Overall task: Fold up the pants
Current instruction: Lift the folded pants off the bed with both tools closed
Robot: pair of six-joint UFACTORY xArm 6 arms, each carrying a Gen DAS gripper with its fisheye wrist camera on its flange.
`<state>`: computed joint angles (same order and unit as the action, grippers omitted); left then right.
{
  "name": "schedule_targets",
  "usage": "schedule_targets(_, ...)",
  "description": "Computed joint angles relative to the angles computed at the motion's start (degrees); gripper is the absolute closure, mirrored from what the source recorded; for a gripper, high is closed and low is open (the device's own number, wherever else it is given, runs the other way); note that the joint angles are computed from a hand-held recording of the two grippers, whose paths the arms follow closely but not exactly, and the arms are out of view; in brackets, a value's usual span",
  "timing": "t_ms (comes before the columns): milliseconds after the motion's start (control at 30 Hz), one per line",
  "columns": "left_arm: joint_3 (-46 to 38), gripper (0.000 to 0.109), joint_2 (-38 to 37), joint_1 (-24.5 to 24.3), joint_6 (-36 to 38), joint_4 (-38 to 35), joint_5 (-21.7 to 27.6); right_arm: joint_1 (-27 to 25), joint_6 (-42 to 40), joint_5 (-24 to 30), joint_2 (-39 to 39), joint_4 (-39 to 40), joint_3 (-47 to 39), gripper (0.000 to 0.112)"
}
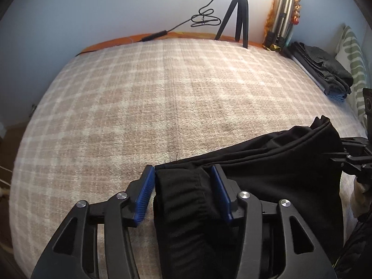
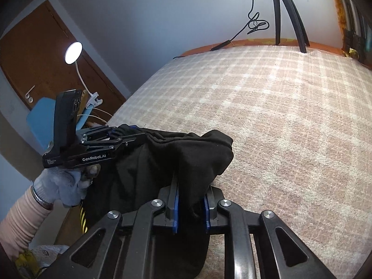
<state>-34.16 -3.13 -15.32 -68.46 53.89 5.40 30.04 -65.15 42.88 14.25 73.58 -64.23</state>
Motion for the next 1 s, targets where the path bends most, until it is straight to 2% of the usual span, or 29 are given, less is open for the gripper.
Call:
schedule_targets(100,-0.25,0.057,1.83,1.55,4.12,-3.35,-3.80,-0.24,-0.53,0.51,1.11,-0.72,-0.87,0.094)
schedule_targets(200,-0.95,0.057,2.60,2.61,1.25,2.38,-5.24,-2.16,-1.29,2.46,2.31,-1.54,-1.54,0.093)
schedule_targets(267,-2.29,0.075,3.74,2.97,-2.07,7.07,-6.65,-2.16,-1.29,2.83,3.21,-1.86,-2.27,0.093)
schedule_targets(300,-2.86,0.078,4.18,2.72,-3.00,8.06,-6.88,-2.13,-1.39,2.92,3.52,-1.92,-2.48,0.093)
schedule_targets(367,-4.18,0.085,4.42,1.17,-6.08,11.45,-4.65,-2.11,-1.94,3.06,4.14,-1.76,-2.84,0.093)
schedule_targets(533,-5.56,0.088,3.06,-3.06,-11.07,15.75,2.44,-1.82,-2.07,2.14,4.65,-0.80,-3.18,0.096)
schedule_targets(700,-2.71,0.088,-2.71,-4.77,-21.52,25.08,4.18,-1.69,-5.18,0.00,0.91,1.65,0.13,0.100)
schedule_targets(867,0.88,0.088,-10.33,-7.70,-24.99,27.19,9.05,-1.14,-9.43,-2.33,-4.66,5.29,4.47,0.101)
schedule_targets(1000,2.90,0.088,-16.61,-9.54,-23.79,25.40,11.40,-2.17,-11.58,-1.96,-9.09,7.29,7.41,0.102)
